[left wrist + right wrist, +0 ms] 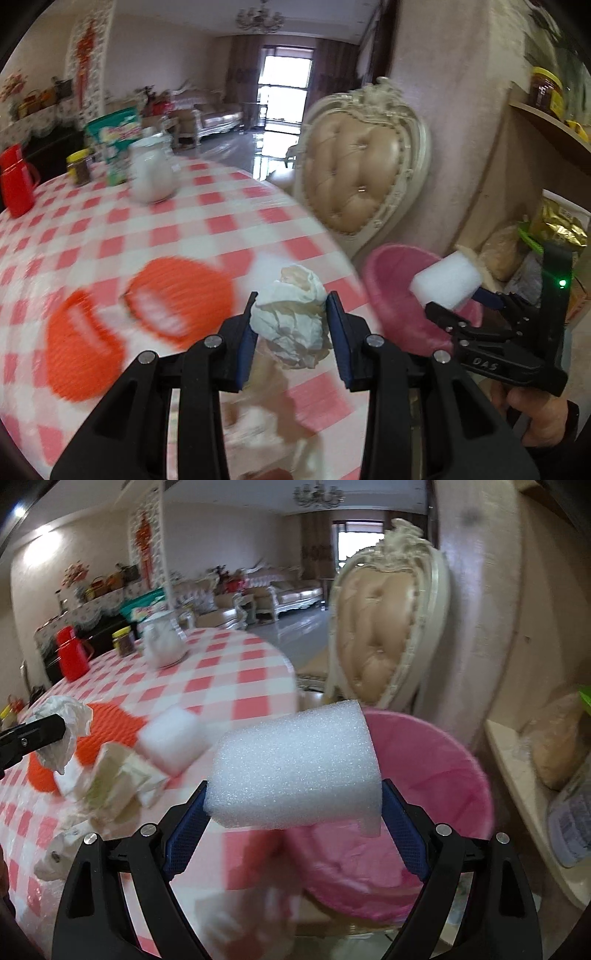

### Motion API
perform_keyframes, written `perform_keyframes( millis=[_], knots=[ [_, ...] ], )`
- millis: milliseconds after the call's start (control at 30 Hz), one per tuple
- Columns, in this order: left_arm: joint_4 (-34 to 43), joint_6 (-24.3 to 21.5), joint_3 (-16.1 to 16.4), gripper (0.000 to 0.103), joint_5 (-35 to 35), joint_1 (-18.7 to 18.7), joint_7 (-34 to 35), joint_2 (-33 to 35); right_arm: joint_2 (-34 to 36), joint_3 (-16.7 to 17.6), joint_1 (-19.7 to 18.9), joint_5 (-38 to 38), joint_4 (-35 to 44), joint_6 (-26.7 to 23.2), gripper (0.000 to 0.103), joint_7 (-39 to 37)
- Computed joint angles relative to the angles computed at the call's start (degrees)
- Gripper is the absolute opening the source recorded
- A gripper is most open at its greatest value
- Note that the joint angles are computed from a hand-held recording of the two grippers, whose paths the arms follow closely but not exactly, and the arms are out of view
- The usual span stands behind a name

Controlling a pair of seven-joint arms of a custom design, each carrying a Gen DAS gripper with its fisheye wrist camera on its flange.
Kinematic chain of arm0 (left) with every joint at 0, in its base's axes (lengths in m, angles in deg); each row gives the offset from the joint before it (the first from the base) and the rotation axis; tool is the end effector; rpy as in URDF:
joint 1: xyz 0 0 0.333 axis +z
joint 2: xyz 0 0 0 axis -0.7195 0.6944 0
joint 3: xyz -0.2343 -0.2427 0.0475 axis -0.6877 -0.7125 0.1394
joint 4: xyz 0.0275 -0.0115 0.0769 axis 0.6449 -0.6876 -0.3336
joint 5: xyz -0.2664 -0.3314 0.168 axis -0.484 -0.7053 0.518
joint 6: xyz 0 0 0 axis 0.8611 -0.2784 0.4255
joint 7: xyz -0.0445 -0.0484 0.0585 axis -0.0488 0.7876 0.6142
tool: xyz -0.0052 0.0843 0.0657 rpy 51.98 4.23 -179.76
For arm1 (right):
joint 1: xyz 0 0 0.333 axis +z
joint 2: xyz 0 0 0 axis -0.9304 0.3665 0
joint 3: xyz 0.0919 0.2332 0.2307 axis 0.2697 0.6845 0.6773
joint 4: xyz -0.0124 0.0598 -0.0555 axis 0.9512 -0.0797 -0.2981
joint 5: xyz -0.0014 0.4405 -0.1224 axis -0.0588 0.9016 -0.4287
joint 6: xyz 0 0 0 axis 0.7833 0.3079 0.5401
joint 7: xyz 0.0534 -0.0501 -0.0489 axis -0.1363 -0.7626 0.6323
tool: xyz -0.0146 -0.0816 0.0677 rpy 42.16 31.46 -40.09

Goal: Collect trash
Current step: 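Carry tissue and foam block over pink wastebasket and open both grippers, then grasp orange foam net with left gripper while right gripper grasps another orange net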

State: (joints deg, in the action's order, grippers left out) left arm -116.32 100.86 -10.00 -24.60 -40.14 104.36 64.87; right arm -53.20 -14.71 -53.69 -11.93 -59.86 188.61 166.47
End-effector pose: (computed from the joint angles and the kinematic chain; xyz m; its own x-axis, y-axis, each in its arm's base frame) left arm 0.4706 -0.2634 0.4733 -0.1712 -0.9770 0.1274 -0.6135 0.0045 -0.7897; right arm 0.4967 0.2926 0.4322 0.1636 -0.9851 -0.0533 -0.6264 -0.0620 -0.7770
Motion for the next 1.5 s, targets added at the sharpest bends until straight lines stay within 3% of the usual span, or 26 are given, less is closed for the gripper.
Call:
perform_keyframes(
  millis=[133, 300, 400, 567, 767, 833, 1033, 1200, 1267, 1400, 1500],
  knots=[
    [6.9, 0.2, -4.3, 0.035, 4.8, 2.1, -2.4, 7.0, -0.4, -1.0, -1.6, -1.3, -0.7, 0.1, 0.083, 1.9],
    [15.2, -0.9, -4.9, 0.035, 13.2, 0.3, -6.8, 15.6, -0.7, -1.9, -3.3, -1.1, -1.4, 0.1, 0.083, 2.0],
    [18.4, -1.5, -3.5, 0.035, 14.1, -2.4, -6.6, 19.3, -0.7, -2.1, -4.0, -0.7, -1.8, 0.1, 0.083, 1.5],
    [22.9, -2.2, -1.9, 0.035, 9.9, -6.0, -1.7, 25.1, -0.8, -2.4, -5.1, -0.7, -2.5, -0.1, 0.084, 1.7],
    [25.4, -2.5, -1.8, 0.037, 1.9, -7.7, 6.1, 29.0, -0.2, -2.9, -5.9, -1.0, -2.7, 0.4, 0.085, 1.8],
    [26.0, -2.5, -2.7, 0.046, -1.6, -7.4, 9.4, 30.2, -0.2, -3.0, -5.9, -0.8, -2.8, 0.5, 0.085, 1.9],
    [27.1, -2.6, -2.0, 0.061, -7.7, -9.0, 15.0, 31.3, -0.6, -3.1, -6.2, -0.3, -3.4, 0.6, 0.085, 1.5],
    [25.9, -1.8, 1.4, 0.061, -11.0, -12.0, 16.7, 29.9, -1.9, -2.8, -7.0, -0.3, -4.7, 0.8, 0.085, 2.0],
    [25.0, -1.3, 4.1, 0.062, -11.3, -14.3, 16.0, 28.7, -2.2, -2.4, -7.3, -0.2, -5.1, 1.0, 0.085, 2.3],
    [22.6, -0.5, 11.4, 0.065, -9.6, -20.4, 13.0, 25.9, -2.4, -1.5, -7.6, -0.9, -4.9, 1.4, 0.085, 3.3],
    [20.5, -0.1, 20.7, 0.069, -0.3, -27.7, 3.4, 23.1, -2.7, -1.0, -7.4, -1.5, -4.9, 1.9, 0.085, 4.0]
  ],
)
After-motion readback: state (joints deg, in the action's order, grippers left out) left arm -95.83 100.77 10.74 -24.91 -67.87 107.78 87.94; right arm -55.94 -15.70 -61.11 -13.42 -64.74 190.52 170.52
